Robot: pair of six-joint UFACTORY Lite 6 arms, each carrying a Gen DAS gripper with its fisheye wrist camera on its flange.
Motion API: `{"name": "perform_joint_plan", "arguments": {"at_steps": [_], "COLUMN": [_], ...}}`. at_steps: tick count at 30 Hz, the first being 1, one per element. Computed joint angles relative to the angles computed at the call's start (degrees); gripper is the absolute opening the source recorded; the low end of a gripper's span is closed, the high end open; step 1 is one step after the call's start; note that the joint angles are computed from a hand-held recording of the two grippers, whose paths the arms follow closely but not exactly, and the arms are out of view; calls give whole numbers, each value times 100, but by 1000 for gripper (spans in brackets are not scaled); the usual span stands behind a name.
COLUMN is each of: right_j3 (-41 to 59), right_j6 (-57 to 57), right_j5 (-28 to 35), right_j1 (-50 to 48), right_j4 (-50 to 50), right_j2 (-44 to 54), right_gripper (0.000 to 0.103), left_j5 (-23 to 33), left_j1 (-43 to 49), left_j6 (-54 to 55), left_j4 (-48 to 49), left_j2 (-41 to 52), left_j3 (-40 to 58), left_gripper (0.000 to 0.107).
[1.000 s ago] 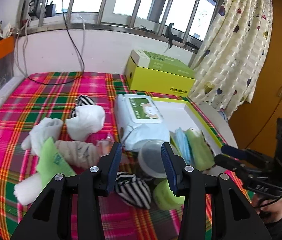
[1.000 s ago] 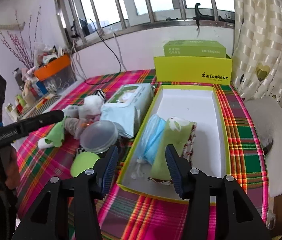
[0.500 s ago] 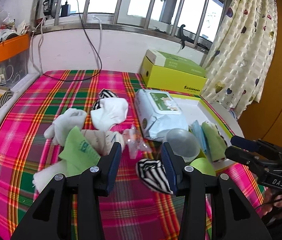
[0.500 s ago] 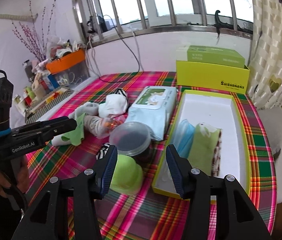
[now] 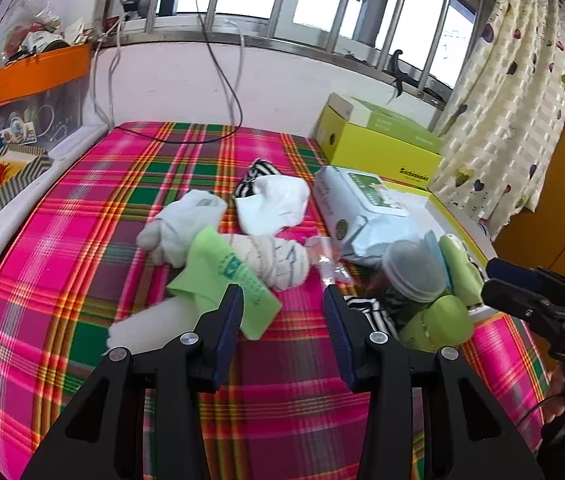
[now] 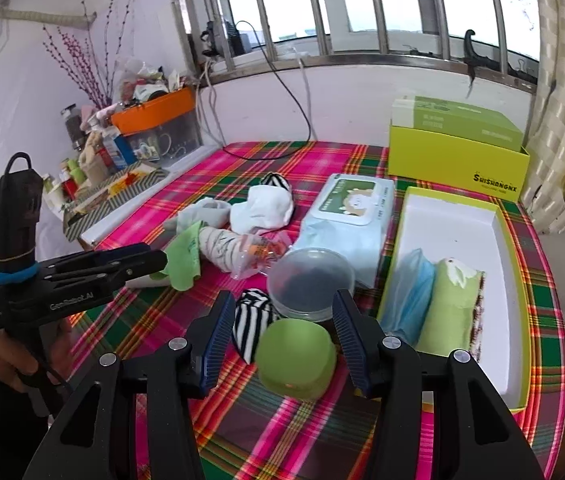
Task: Organize soft objects
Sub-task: 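Withdraw both open tools from the box back over the table, then grasp the white rolled towel with the left tool under the green printed cloth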
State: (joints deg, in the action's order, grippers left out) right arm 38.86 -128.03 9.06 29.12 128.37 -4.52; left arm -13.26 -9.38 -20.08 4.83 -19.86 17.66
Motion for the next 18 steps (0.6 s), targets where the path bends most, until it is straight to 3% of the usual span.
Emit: {"name": "perform_joint_plan", "arguments": {"at_steps": [5, 18], "right_j3": [172, 924], "right_j6": [-235, -824], "right_j5": [-68, -248], "right_j1": [181, 820], "right_j4": [273, 890], "right_j2": [155, 977], "right_gripper": [50, 50], "left_j5": [-172, -948], "left_j1": [557, 2036], "left_j6": [-1105, -2284], "left_j4": [1391, 3529], "left_j2": [42, 622], "left_j3": [-110, -138], "left_gripper": [43, 43]}}
